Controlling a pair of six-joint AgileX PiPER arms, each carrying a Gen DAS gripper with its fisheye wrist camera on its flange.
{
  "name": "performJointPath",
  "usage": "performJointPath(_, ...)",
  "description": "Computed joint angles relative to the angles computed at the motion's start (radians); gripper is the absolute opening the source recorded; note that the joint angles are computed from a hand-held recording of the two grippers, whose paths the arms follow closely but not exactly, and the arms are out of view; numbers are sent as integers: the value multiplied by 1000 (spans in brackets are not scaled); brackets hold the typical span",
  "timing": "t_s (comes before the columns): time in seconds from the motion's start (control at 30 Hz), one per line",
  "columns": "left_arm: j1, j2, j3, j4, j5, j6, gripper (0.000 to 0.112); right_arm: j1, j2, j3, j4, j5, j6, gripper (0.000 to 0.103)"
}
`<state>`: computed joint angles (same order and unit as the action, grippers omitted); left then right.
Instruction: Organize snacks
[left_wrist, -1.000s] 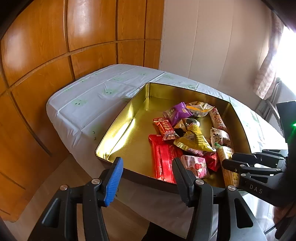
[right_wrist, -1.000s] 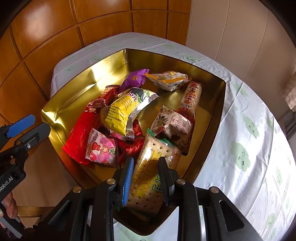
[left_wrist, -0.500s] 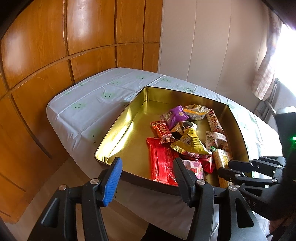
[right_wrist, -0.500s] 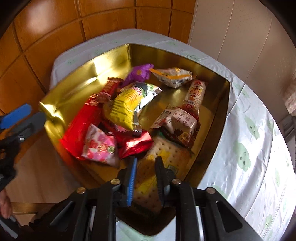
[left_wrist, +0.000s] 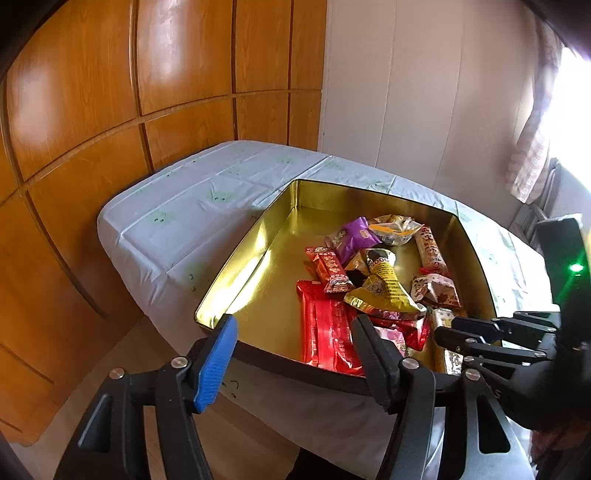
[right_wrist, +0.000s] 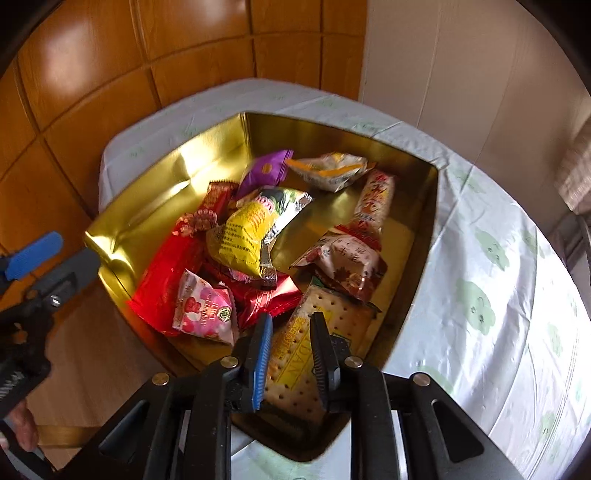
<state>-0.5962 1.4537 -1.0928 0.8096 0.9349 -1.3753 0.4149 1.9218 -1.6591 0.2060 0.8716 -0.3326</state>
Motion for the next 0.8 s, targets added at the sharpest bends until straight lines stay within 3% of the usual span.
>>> performJointPath(0.27,-38,7,-15,19,31,-12,68,-23,-111,130,25,-80,20,26)
performJointPath(0.8,-132,45,-59,72,88,-42,90,-64,-290,350,-70,-234,173,27)
